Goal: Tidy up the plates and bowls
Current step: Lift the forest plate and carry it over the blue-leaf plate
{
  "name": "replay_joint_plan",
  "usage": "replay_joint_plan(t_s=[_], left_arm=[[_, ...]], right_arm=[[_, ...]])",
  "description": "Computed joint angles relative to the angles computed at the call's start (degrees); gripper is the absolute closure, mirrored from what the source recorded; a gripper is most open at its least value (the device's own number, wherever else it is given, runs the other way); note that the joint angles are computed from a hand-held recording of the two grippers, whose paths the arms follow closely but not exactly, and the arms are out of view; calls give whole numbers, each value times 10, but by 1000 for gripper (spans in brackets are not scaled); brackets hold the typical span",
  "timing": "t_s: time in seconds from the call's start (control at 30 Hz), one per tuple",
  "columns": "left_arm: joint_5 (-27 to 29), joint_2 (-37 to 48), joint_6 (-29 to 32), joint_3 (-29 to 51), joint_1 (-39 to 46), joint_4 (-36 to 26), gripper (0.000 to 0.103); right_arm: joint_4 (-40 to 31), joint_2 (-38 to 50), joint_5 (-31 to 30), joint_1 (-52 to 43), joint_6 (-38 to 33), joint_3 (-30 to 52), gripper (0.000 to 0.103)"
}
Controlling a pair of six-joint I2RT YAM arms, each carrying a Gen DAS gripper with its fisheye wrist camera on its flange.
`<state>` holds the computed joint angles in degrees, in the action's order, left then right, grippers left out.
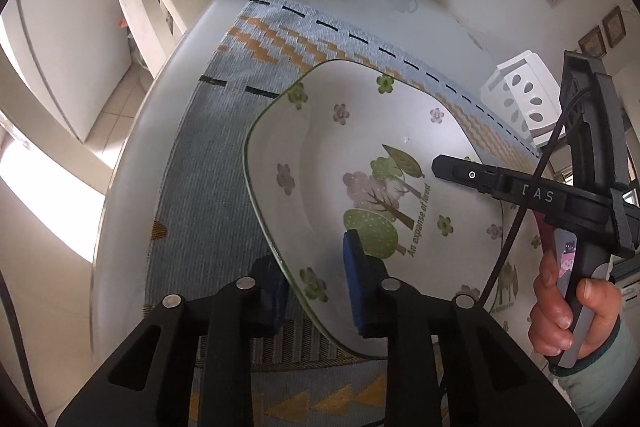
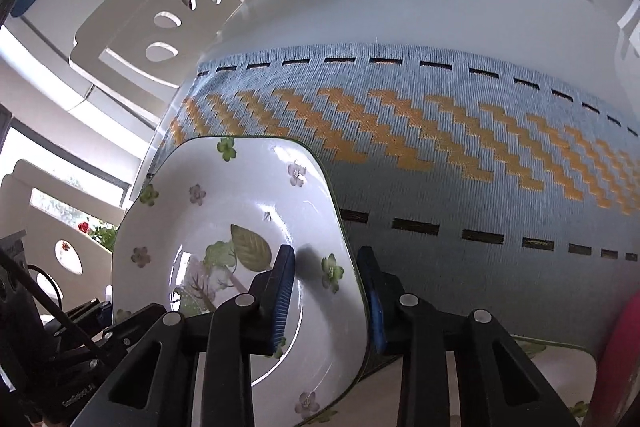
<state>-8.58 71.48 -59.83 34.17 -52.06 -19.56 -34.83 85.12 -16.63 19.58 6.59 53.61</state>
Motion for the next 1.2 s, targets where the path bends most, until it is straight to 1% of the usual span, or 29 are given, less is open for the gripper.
replay_joint_plan(t_s=[0.17, 0.23, 0.3, 0.47, 0.67, 0.87, 1.0, 1.1, 1.2], left_arm=[[-16, -24, -1, -7, 2, -12, 82], [-19, -42, -10, -17, 6, -12, 82], [-24, -60, -15, -27, 10, -14, 82], [-39, -96, -20, -39, 5, -40, 82], [-70, -138, -30, -33, -24, -93, 82], [-126, -171, -64, -5, -88, -169, 82], [-171, -177, -102, 30, -152, -221, 82], [-209, -169, -145, 64, -214, -265, 82], [-252, -149, -203, 103, -286, -314, 82]], right_arm=[[-7, -20, 3, 9, -18, -11, 74], [-8, -37, 3, 11, -16, -20, 77], [-5, -55, 3, 18, -3, -30, 77], [-12, -80, 6, 41, 11, -43, 77], [-26, -135, 15, 72, 30, -56, 77], [-59, -199, 27, 95, 42, -65, 77], [-96, -261, 27, 98, 55, -78, 77], [-138, -320, 36, 106, 69, -82, 77], [-183, -381, 47, 120, 88, -82, 77]])
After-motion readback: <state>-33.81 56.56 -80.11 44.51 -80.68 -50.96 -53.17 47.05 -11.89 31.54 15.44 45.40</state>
